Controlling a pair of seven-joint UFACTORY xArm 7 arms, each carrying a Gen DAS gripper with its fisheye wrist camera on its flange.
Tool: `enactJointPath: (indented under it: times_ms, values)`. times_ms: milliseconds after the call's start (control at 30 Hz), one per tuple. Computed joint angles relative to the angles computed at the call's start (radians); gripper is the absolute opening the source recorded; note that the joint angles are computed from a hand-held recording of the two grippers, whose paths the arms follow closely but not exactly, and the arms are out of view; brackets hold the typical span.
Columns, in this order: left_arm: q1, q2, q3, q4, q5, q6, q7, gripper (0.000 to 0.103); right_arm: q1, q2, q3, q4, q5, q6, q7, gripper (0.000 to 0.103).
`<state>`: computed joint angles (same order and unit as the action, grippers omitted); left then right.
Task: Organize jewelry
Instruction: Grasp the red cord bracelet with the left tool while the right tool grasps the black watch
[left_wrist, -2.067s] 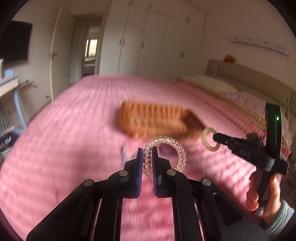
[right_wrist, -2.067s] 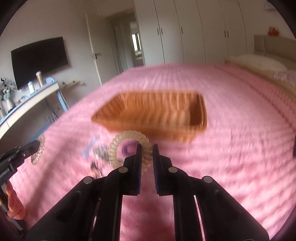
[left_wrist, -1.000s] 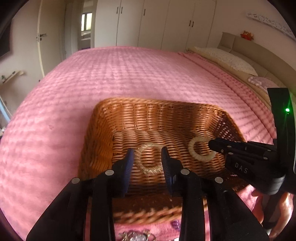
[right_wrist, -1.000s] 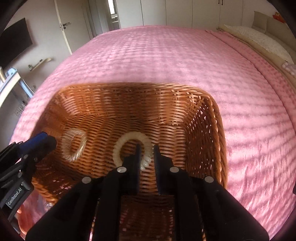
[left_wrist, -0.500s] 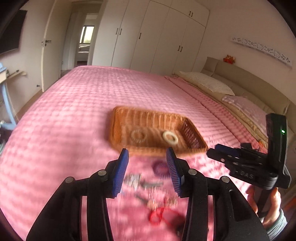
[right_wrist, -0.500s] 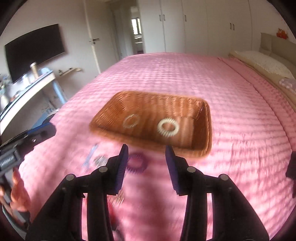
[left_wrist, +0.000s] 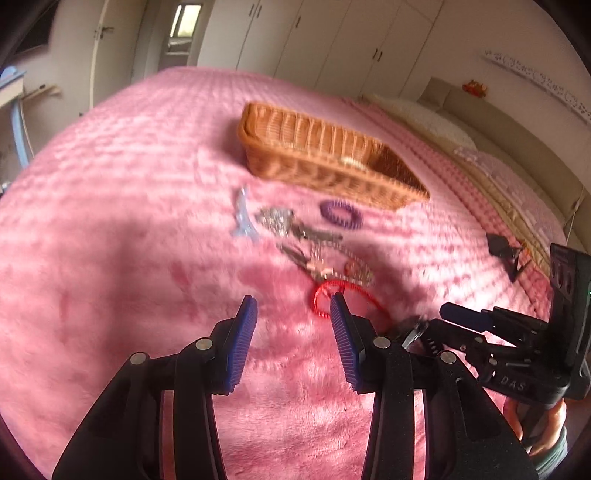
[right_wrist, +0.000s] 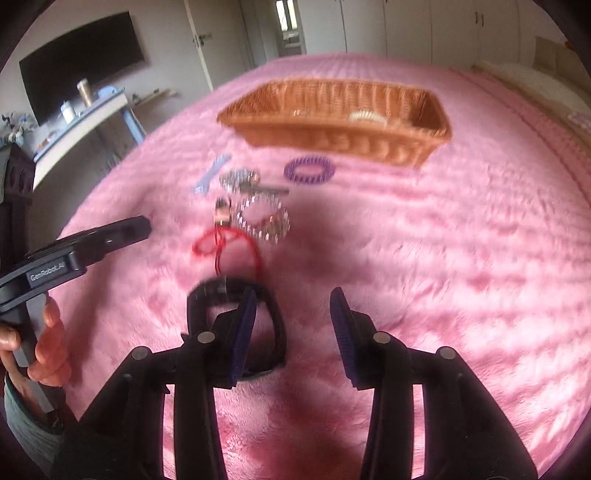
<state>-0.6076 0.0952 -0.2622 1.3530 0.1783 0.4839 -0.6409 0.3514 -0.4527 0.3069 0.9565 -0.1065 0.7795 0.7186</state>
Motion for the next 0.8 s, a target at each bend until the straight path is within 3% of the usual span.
enactJointPath:
  times_ms: [67, 100, 233, 367, 400, 433, 600, 800]
  values:
    - [-0.003, 0.022, -0.006, 0.012, -0.015, 0.011, 0.014, 0.035, 0.004, 0.025, 0.004, 0.018, -0.005, 0.024, -0.016, 0.036]
    - [-0.005, 0.036, -0.006, 0.024, -0.022, 0.018, 0.019, 0.034, 0.009, 0.032, 0.002, 0.020, -0.002, 0.028, -0.023, 0.029]
    - [-0.022, 0.097, 0.005, 0.084, -0.021, 0.052, 0.015, 0.033, 0.001, 0.076, 0.019, 0.055, -0.044, 0.073, -0.013, 0.025]
    - [-0.057, 0.135, 0.024, 0.143, 0.032, 0.098, 0.004, 0.031, 0.021, 0.085, -0.005, 0.046, -0.018, 0.043, -0.029, 0.008]
    - [-0.069, 0.144, 0.031, 0.160, 0.058, 0.116, -0.003, 0.021, 0.020, 0.084, -0.003, 0.047, -0.023, 0.044, -0.024, 0.007]
    - [-0.077, 0.152, 0.034, 0.172, 0.072, 0.129, -0.003, 0.002, 0.018, 0.081, 0.000, 0.046, -0.029, 0.041, -0.015, 0.007]
    - [-0.095, 0.124, 0.042, 0.143, 0.123, 0.132, 0.000, 0.002, -0.011, 0.039, 0.027, 0.038, -0.086, 0.062, 0.062, 0.006]
    - [-0.047, -0.021, 0.026, -0.017, 0.111, 0.105, -0.054, 0.002, -0.052, -0.016, 0.023, 0.012, -0.115, 0.105, 0.140, 0.006]
